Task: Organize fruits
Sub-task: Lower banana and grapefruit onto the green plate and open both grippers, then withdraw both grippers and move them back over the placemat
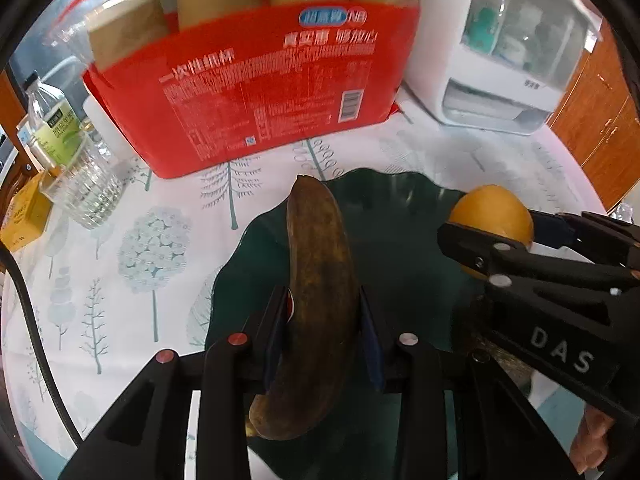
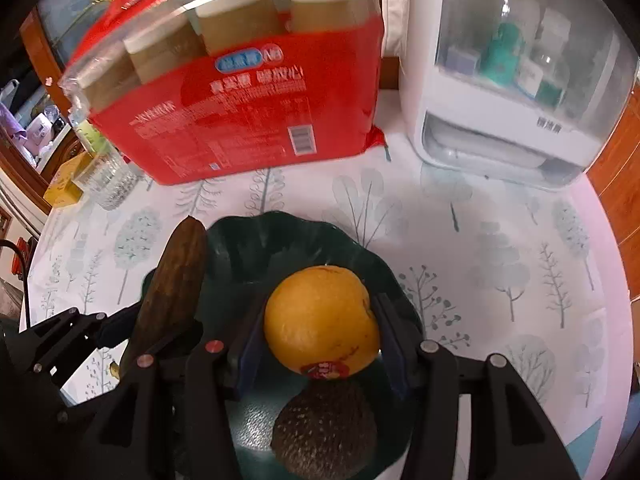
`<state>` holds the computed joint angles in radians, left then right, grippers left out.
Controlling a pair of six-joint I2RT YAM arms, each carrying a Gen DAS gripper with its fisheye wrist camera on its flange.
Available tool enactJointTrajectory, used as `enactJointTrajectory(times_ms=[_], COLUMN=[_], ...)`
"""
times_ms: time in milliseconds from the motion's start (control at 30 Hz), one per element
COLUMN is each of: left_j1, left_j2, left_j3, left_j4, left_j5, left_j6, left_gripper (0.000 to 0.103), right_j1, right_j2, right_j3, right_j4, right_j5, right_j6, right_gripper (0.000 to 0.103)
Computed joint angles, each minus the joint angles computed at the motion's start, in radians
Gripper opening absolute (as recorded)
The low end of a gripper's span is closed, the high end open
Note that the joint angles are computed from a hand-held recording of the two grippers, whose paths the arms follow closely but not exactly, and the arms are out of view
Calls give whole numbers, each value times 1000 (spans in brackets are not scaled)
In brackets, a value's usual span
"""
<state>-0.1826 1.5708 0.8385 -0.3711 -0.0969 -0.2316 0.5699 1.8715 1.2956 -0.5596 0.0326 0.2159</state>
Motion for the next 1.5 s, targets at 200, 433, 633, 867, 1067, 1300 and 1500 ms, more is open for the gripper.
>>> enactJointTrajectory(times_ms=[200,433,633,867,1067,1300,1500], left_j1=[-2,-22,-22,-21,-17,-21,-55], left_j2=[33,-49,-108,-201,-301,-483,-698], left_j3=[-1,-40,-43,-59,-74,-88,-77], left_j4=[28,40,-4,-71,-148,-286,-472], left_j5=[-8,-28,-39,-52,-52,-61,-98], left_j6=[9,33,36,13,-9,-47,-98], left_gripper=[34,74,76,78,78,78,82], right_j1=[-2,-3,3,26,49,81,136], right_j2=[39,-8,-60,-131,-211,-370,-518], right_j3=[2,-40,-60,-79,-103,-156,-203], right_j4=[-2,31,32,15,-13,-72,-145], right_j5=[-16,-20,-18,12,33,39,56], right_j6=[-7,-28,-25,-19,-7,21,47], right_gripper=[54,57,57,57,57,57,57])
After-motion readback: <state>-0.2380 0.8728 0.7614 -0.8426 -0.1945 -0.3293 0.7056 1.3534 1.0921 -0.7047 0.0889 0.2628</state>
